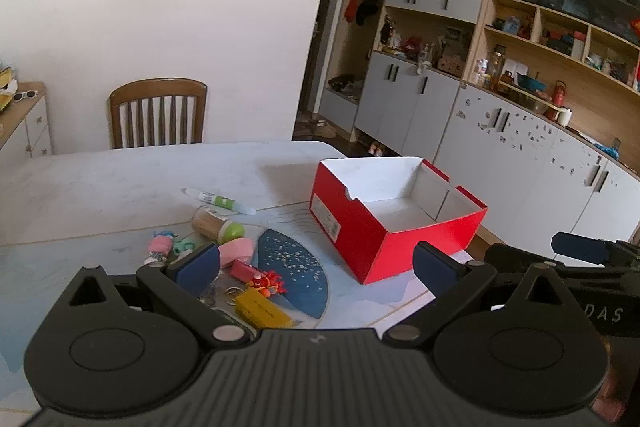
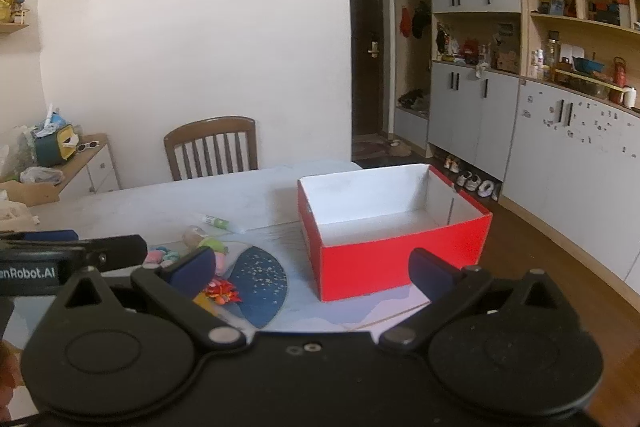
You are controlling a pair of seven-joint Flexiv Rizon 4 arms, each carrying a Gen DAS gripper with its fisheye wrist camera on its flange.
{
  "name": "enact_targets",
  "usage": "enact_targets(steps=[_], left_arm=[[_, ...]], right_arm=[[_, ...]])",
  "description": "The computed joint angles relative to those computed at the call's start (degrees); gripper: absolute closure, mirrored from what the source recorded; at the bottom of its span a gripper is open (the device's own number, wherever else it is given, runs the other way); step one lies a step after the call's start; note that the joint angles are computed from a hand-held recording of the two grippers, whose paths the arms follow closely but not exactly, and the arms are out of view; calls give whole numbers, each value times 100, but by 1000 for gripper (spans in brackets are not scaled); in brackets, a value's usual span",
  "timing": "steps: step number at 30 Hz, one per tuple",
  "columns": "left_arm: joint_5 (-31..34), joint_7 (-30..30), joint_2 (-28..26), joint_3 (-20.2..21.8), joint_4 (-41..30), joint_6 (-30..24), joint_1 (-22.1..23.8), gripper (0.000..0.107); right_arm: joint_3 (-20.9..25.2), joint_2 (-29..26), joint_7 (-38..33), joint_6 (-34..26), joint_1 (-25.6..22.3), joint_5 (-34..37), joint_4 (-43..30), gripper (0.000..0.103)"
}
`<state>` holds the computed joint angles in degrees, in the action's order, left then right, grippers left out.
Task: Organize rigid objects
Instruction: 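Move both tools toward the cluttered items on the blue mat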
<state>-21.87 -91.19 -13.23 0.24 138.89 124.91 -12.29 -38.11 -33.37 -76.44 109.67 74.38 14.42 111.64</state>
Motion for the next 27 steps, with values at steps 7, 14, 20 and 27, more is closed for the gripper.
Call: enact_targets(steps=[7,14,20,27], left_arm=[[-76,-148,62,43,84,6,53,4],[-510,-30,-5,110,124,37,-46,4],[-1413,522,-169,229,72,190,-408,4],[-1166,348,-478,172,-191,70,-21,4]], right_arm=[[448,-6,-178,116,-341,-115,-196,0],[1396,-96,-299,167,-1150,-399,-550,0],[2208,-257,-394,108,-1877,-853,-927,0],[3156,-531,-499,-126,-2823,-1806,-1368,0]])
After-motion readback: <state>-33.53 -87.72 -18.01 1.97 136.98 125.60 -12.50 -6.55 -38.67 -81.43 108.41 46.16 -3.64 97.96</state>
